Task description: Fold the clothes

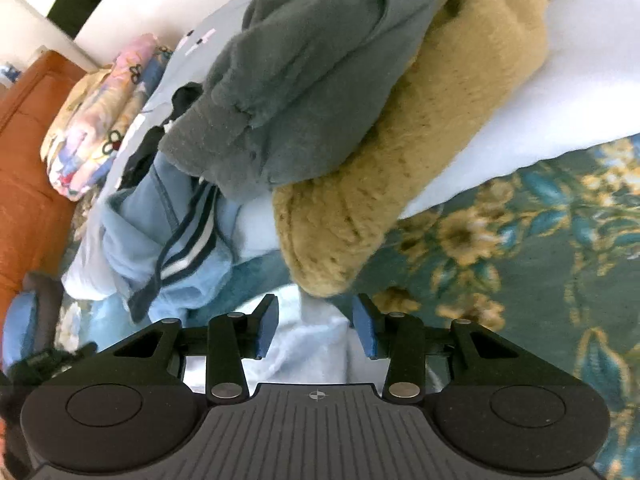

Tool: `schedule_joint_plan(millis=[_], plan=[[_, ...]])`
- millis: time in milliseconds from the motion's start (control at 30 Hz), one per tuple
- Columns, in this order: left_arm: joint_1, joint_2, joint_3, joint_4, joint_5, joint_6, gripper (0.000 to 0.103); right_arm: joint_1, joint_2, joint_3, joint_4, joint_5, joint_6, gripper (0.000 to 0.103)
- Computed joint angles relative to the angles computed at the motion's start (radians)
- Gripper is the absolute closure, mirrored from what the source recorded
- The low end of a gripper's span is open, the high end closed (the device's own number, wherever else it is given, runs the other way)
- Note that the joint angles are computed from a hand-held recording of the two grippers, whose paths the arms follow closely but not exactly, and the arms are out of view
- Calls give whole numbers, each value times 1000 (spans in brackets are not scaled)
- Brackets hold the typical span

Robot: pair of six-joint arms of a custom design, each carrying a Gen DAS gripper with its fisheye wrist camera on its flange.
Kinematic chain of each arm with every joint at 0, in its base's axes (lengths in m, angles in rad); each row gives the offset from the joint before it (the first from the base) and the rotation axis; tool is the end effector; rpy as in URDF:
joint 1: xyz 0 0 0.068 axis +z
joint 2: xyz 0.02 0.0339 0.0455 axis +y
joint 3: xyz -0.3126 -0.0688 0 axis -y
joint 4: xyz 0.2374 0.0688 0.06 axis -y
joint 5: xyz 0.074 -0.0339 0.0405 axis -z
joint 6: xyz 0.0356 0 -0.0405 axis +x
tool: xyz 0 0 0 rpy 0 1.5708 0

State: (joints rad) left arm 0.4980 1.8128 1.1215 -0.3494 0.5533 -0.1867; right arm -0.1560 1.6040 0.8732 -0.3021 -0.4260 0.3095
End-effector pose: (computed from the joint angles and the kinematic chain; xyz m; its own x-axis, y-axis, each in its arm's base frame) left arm 0.3329 0.1597 0.2219 -0.7127 -0.5672 -0.4127 -0.3107 0.7827 -0.5393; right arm 0.3003 -0.0323 0.2208 -0.8287 0.4111 -0.3799 0.1940 0.8475 0.4941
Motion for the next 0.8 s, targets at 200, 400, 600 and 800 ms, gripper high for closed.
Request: schedule_joint_plan(millis=[200,400,600,800], plan=[[110,-101,-73,-195,87,223,63,-106,-128,-134,-112,-77,-91,63],[256,-172,-189,-366,77,452,63,-146,-238,-281,-201,-131,-164,57],[491,-219,-260,-566,89,575,63,-268,-373,-395,-282,-220,-146,57],[587,-244,-413,-508,190,448,63,-368,-489,-512,-278,-312,-11,56]])
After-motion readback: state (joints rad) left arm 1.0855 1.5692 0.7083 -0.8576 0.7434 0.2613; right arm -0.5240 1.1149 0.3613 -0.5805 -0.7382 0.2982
